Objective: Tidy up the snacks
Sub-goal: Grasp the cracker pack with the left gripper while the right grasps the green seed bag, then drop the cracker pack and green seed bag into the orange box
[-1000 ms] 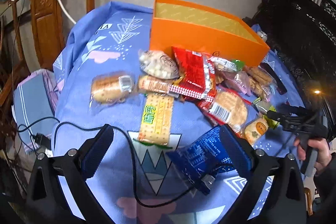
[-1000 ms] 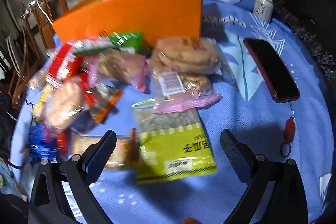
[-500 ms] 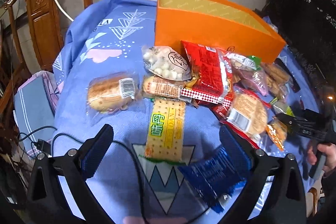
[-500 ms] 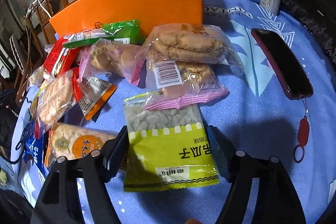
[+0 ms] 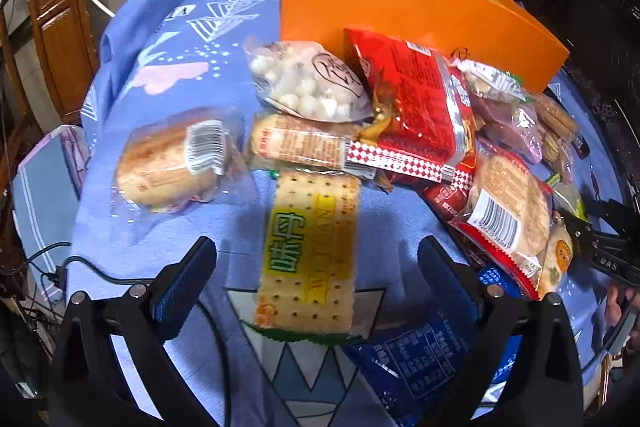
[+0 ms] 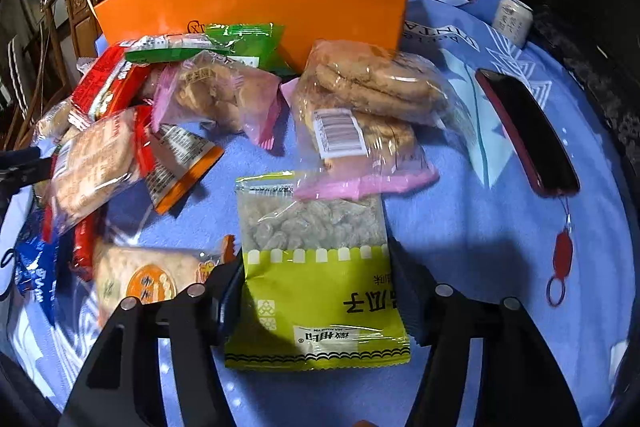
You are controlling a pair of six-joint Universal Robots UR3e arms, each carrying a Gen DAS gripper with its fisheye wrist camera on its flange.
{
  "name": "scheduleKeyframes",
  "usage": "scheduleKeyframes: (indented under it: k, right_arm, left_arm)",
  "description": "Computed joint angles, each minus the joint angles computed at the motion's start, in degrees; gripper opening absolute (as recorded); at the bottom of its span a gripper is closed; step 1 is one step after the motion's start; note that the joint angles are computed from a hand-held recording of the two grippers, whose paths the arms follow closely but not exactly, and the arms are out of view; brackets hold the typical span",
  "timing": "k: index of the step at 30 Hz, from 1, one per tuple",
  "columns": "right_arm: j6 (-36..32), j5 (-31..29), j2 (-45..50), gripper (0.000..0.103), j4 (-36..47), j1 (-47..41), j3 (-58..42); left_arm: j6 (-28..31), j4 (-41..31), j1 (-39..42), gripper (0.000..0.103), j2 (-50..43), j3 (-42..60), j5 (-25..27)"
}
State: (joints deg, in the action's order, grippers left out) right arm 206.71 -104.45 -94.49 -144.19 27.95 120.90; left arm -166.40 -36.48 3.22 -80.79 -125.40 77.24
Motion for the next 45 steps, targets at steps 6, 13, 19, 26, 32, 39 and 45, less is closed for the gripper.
scheduleKeyframes:
  k: [6, 13, 19, 26, 32, 39, 45]
  right_arm:
    - [4.63, -1.89, -2.55, 0.064, 1.07, 3.06, 1.81]
    - [10.33, -5.70, -5.83, 0.063, 1.63, 7.93, 2.25]
    - [12.02, -7.17, -7.70, 0.063, 4.09, 9.40, 0.67]
    - [13.37, -11.70, -7.28, 0.063, 6.66, 13.39, -4.79]
    - [11.98, -14.58, -6.30, 0.063, 8.14, 14.80, -10.61]
    - [5.41, -16.47, -2.85, 0.064, 7.95, 13.67, -21.20]
    - [-1.92, -10.65, 1.27, 0.064, 5.58, 4.73, -30.32]
  left_arm:
    - [-0.09, 4.28, -2.44, 0.070, -4.59, -0.12, 2.83]
    - [0.68, 4.15, 0.29, 0.047, -1.40, -2.76, 0.53]
    - [1.31, 3.27, 1.39, 0.046, 2.61, -5.18, -1.85]
    - [3.25, -3.20, 4.81, 0.046, 12.12, -5.20, -6.09]
    - [3.56, -8.72, 6.75, 0.046, 17.08, -0.32, -8.23]
    - [1.64, -12.01, 6.44, 0.046, 14.71, 11.43, -12.17]
    - [-3.09, -10.11, 1.63, 0.046, 2.35, 26.92, -12.86]
